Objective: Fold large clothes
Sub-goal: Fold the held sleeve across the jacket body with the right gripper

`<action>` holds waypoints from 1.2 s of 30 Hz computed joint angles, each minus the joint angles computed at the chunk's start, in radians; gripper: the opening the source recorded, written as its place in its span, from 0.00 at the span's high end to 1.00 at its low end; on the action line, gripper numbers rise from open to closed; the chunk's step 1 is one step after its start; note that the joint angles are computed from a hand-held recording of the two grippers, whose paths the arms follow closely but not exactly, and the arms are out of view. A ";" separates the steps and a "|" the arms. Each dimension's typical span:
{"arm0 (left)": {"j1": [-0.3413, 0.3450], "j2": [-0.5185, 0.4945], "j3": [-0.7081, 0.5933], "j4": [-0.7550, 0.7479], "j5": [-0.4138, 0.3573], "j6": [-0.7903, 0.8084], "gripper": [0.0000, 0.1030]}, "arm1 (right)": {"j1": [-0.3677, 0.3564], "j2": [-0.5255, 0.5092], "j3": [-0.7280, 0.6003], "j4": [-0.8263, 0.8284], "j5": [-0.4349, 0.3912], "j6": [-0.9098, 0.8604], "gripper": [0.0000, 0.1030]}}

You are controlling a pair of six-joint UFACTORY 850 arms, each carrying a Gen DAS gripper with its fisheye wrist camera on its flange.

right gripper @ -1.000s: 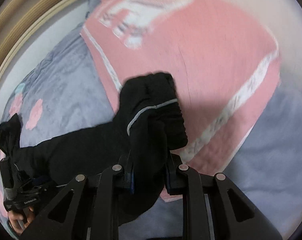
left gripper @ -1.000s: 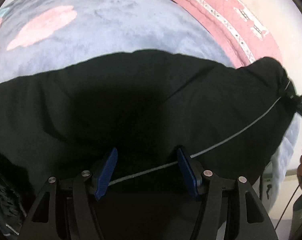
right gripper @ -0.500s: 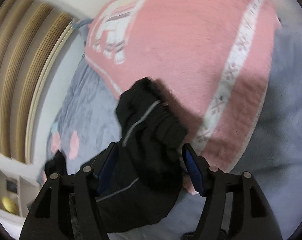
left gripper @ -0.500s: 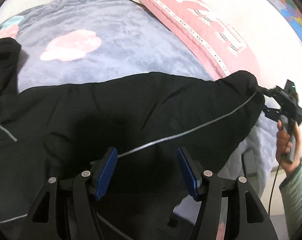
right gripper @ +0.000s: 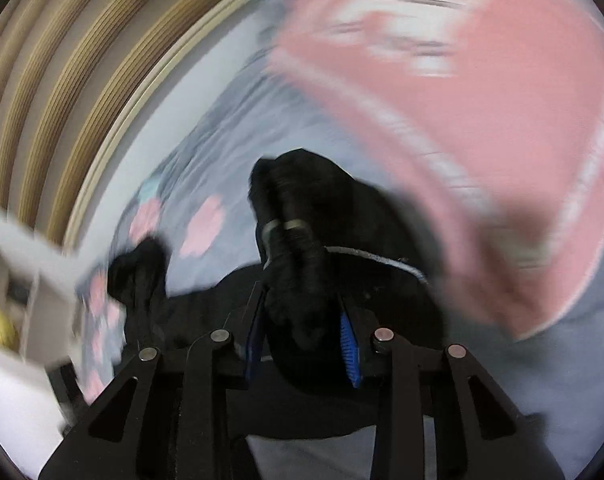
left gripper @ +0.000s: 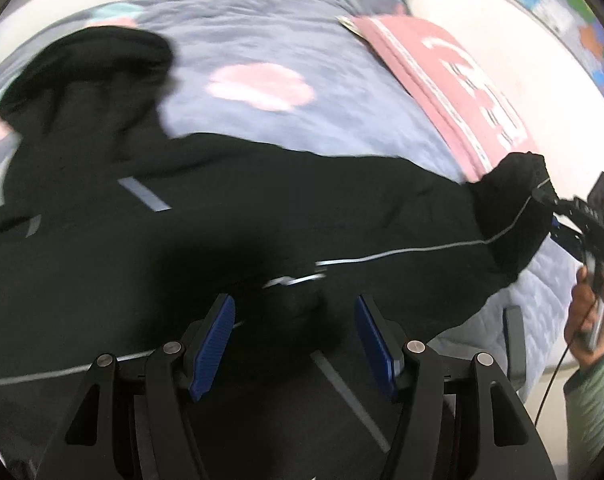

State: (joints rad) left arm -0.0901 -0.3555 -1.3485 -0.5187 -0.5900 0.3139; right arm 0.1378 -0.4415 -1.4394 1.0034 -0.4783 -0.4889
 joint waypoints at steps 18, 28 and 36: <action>0.293 0.295 0.320 -0.062 0.012 0.092 0.38 | 0.606 -0.430 -0.588 -1.115 -0.160 0.725 0.64; 0.329 0.271 0.329 -0.136 -0.023 0.156 0.38 | 0.563 -0.427 -0.542 -0.840 -0.163 0.536 0.40; 0.265 0.117 0.196 -0.352 -0.117 0.314 0.38 | 0.454 -0.089 -0.114 -0.635 0.035 0.441 0.32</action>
State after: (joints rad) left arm 0.1751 -0.2388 -1.1530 -0.8703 -0.7072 0.6279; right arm 0.5921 -0.5300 -1.5537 0.3687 -0.4436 -0.0476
